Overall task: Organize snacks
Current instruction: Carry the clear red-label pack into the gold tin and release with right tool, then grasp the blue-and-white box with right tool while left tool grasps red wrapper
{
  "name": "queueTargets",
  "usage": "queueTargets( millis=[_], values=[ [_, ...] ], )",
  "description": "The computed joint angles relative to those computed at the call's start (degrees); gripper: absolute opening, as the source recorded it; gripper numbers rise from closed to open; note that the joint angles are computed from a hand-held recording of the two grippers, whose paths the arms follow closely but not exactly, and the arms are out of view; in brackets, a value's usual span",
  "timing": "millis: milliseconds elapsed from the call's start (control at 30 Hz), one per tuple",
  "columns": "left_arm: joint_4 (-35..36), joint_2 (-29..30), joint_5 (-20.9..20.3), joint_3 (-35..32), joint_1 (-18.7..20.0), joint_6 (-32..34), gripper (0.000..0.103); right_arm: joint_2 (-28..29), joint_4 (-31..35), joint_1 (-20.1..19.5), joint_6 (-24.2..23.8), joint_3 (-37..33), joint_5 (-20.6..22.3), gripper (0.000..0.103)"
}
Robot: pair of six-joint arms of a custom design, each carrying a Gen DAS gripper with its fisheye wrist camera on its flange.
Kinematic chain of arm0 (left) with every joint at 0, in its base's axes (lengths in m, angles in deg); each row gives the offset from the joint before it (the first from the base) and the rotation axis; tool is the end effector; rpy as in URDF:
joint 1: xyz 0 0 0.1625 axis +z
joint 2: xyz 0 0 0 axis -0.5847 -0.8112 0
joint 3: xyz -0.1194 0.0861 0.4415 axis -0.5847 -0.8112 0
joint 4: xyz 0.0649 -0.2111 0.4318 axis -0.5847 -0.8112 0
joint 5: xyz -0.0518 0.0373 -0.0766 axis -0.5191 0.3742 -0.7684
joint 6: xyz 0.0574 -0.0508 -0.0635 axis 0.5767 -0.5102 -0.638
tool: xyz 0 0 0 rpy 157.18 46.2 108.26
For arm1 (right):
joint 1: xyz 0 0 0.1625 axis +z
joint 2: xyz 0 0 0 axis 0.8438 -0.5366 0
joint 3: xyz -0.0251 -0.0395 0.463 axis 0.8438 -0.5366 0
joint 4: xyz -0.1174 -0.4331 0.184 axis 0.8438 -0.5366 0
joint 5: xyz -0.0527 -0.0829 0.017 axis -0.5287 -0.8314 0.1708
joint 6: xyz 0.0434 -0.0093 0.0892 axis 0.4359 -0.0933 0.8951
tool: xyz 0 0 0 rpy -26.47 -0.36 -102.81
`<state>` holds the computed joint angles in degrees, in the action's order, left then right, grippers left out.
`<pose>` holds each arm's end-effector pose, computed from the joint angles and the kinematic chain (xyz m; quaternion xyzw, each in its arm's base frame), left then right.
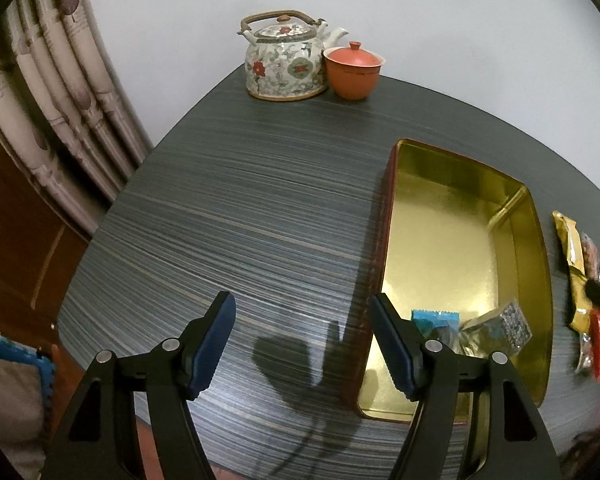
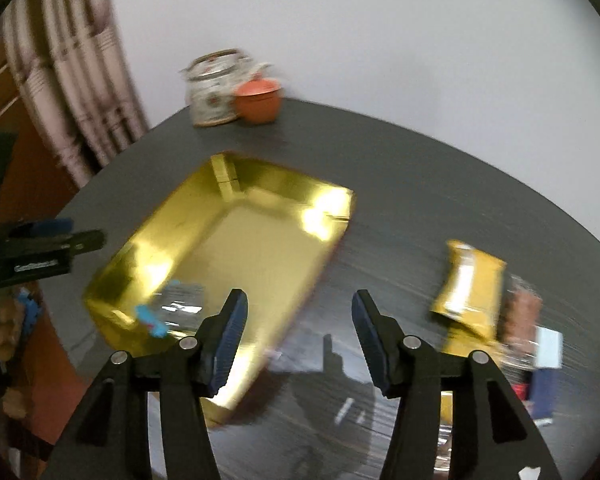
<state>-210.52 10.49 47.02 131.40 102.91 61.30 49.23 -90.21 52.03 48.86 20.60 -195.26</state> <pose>-0.0948 -0.7679 0.3114 0.0723 0.8892 -0.2419 0.3817 0.3422 -0.7553 0.0748 0.2189 -0.8850 0.2454 0.3296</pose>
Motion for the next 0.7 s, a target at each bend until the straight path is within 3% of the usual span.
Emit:
queueTargets(
  millis=[367,700],
  values=[
    [-0.21,0.93,2.51,0.8,-1.33,2.55,0.07,-9.63,-5.83,-6.68,2.67,7.86,-11.09,0.056],
    [2.13,0.58,2.35,2.53,-4.72,0.1,0.07,-12.11,-0.7,-11.63,4.88,8.58,-11.81,0.06]
  ],
)
